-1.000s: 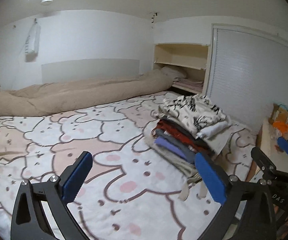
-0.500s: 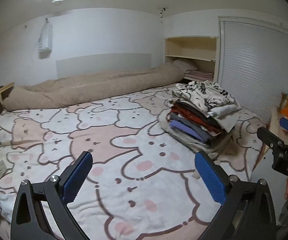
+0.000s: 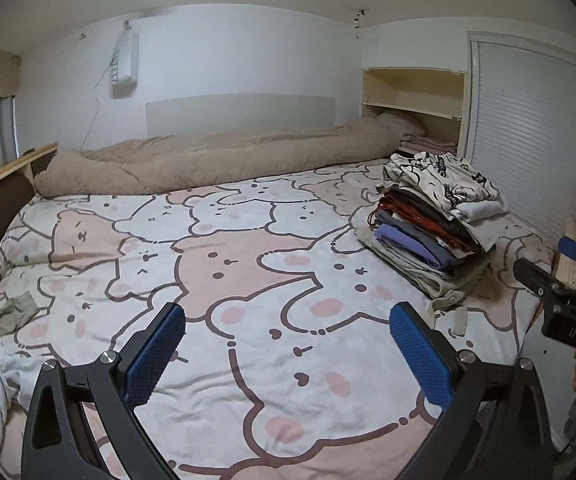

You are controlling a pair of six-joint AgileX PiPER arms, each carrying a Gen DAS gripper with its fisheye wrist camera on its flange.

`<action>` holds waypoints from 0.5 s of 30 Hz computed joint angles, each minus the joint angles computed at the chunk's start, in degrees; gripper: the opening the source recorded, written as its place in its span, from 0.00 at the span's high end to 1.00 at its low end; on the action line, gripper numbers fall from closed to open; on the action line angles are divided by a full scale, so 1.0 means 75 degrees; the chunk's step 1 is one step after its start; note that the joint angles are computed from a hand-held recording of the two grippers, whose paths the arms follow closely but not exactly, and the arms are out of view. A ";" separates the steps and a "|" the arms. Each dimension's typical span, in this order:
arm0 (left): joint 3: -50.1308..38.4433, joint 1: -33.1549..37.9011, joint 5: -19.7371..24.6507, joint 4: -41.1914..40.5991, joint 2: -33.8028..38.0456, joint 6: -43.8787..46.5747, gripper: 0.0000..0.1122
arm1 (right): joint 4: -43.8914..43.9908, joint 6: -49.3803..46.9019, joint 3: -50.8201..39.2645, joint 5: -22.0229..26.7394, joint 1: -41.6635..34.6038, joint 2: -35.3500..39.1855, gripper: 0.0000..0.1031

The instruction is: Fold clothes

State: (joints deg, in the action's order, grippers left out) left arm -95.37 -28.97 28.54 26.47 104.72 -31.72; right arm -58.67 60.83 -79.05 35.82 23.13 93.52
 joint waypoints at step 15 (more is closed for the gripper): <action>0.0149 0.0017 -0.0019 0.0300 -0.0104 -0.0322 0.08 | -0.0227 -0.0033 -0.0232 0.0263 0.0270 0.0151 0.00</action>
State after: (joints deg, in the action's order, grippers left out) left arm -94.25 -28.84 28.41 28.72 103.94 -34.13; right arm -60.36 60.58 -80.79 37.79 25.16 94.65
